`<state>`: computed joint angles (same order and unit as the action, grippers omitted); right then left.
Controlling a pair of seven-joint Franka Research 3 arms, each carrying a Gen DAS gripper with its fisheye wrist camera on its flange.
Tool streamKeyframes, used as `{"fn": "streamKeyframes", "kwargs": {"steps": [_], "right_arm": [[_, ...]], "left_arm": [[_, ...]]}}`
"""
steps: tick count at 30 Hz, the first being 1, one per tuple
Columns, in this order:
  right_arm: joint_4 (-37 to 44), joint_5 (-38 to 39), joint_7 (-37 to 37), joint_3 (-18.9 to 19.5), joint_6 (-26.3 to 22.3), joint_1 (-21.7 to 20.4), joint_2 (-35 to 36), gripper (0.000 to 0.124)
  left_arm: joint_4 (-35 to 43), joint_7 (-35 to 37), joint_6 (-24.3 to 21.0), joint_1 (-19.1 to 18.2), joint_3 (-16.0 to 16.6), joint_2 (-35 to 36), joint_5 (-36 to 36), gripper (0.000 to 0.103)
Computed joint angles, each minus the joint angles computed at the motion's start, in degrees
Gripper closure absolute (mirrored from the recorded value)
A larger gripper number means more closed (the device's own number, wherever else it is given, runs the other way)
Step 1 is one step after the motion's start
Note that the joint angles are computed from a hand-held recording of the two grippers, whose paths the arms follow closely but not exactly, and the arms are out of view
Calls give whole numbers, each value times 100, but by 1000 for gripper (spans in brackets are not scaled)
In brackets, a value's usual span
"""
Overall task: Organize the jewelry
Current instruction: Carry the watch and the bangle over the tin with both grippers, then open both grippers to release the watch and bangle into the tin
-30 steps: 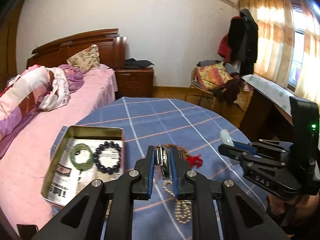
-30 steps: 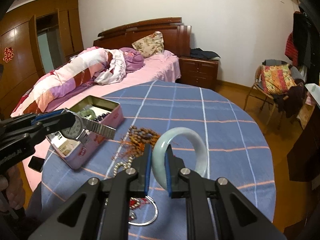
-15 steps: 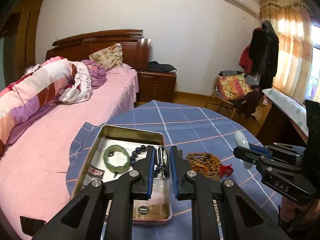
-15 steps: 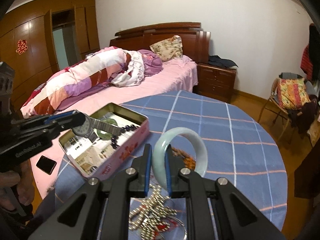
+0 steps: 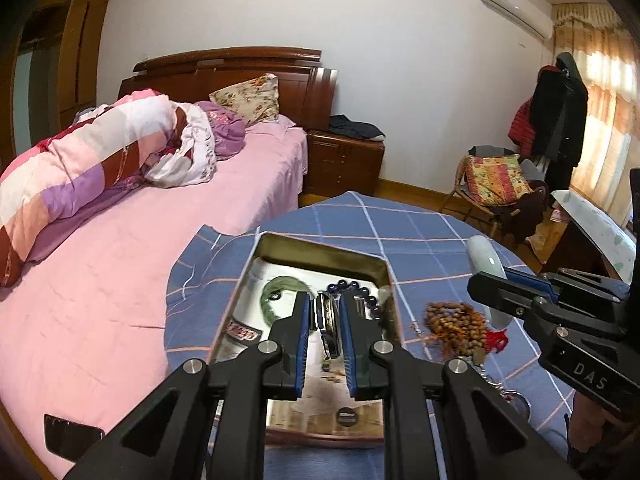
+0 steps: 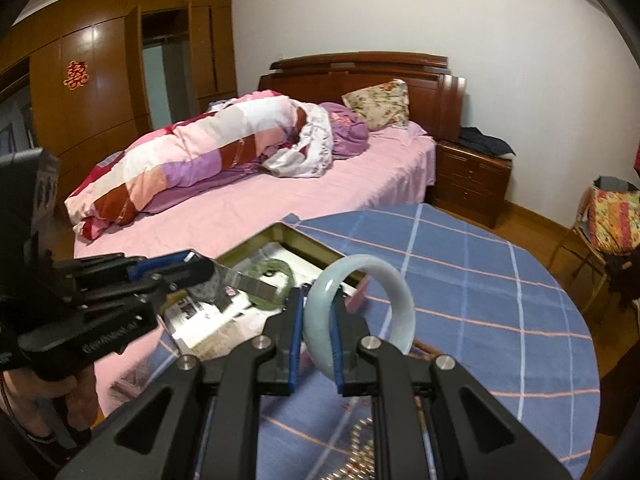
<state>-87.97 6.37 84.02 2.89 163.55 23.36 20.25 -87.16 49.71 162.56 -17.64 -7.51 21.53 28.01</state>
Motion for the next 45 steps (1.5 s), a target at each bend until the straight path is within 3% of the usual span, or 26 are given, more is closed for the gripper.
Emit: {"fn": "streamKeyframes", "kwargs": {"steps": [13, 29, 35, 45], "right_arm": [[634, 315, -518, 248, -287, 70, 537, 109], [1098, 418, -706, 257, -680, 120, 943, 109], [1269, 366, -684, 206, -997, 178, 1083, 109], [1098, 279, -621, 166, -1086, 227, 1025, 108]], "left_arm": [[55, 209, -273, 178, -89, 131, -370, 89], [146, 498, -485, 296, -198, 303, -801, 89], [109, 427, -522, 238, -100, 282, -731, 89], [-25, 424, -528, 267, -135, 212, -777, 88]]}}
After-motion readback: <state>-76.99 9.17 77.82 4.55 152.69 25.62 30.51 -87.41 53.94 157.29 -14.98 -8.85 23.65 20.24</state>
